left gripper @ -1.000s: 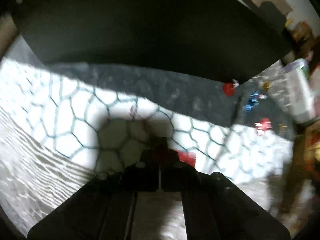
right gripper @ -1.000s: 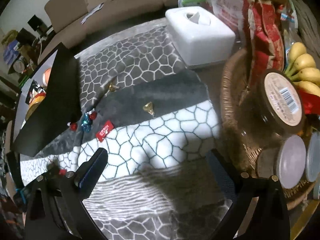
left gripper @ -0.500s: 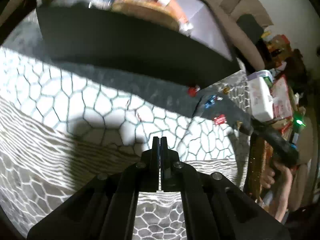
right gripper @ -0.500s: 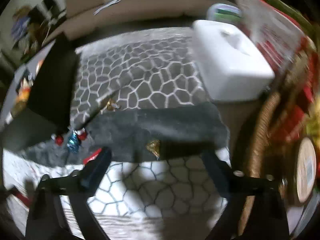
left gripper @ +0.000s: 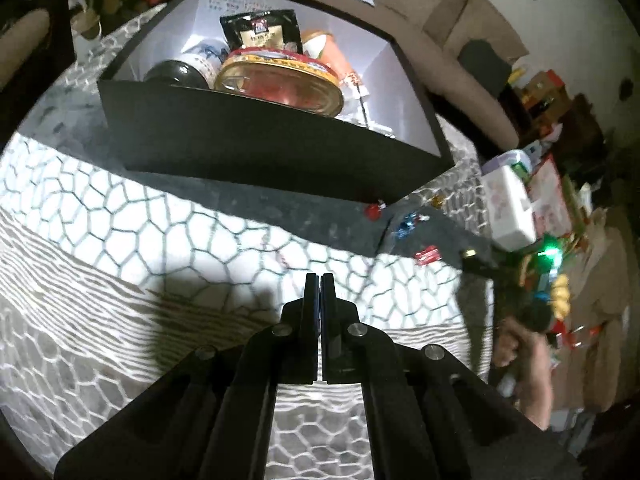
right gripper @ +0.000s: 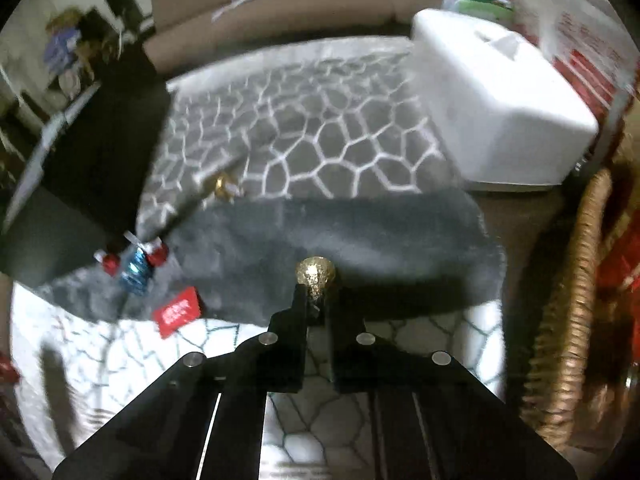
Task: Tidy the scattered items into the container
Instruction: 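Grasp the gold-wrapped chocolate with the right gripper while the left holds the red packet, then carry the gold chocolate and red packet over the black box with both grippers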
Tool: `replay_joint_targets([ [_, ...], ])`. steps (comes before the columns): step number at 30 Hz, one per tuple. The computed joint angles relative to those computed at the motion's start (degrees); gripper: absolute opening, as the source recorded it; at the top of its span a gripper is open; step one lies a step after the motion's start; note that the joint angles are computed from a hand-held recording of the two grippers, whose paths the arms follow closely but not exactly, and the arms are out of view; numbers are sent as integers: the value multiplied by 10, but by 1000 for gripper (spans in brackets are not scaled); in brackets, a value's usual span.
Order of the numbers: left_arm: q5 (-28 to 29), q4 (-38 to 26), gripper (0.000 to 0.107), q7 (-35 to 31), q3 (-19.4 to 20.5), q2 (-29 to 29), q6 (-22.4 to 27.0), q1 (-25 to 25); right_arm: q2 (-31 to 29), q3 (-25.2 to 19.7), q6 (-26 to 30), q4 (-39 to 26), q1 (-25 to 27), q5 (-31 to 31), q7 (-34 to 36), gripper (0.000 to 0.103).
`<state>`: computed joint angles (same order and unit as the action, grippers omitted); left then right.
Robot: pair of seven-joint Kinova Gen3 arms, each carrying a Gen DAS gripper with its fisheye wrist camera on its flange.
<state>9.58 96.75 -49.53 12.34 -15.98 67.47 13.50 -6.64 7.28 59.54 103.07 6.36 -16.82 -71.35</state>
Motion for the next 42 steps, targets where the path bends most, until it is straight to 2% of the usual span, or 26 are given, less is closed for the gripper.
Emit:
replay_joint_targets([
  [3, 17, 10, 0, -13, -19, -11, -5, -2, -15, 24, 26, -10, 9, -36, 30, 7],
  [6, 6, 7, 0, -9, -12, -17, -3, -10, -40, 40, 52, -14, 12, -74, 54, 7],
  [8, 2, 8, 0, -9, -8, -21, -4, -12, -66, 44, 51, -8, 7, -80, 64, 7],
  [11, -17, 4, 0, -6, 7, -28, -9, -15, -103, 14, 38, 0, -3, -46, 34, 7],
  [15, -17, -9, 0, -33, 13, -38, -1, 4, -152, -10, 64, -2, -31, -7, 0, 7],
  [18, -41, -24, 0, -28, 48, -50, 21, 2, -208, -53, 81, 7, -46, 34, -32, 7],
  [20, -25, -21, 0, -24, 43, -60, 31, 9, -240, -70, 102, 11, -61, 48, -45, 7],
  [25, -28, -41, 0, -3, 72, -89, 88, 6, -292, -93, 159, 12, -91, 79, -81, 7],
  [31, -8, -67, 0, 10, 89, -148, 162, -1, -363, -96, 212, -4, -125, 83, -110, 7],
  [37, -8, -119, 0, 2, 107, -192, 234, -39, -403, -137, 269, -68, -131, 85, -135, 7],
  [42, -16, -209, 0, -34, 118, -213, 302, -80, -409, -174, 314, -152, -121, 82, -161, 7],
])
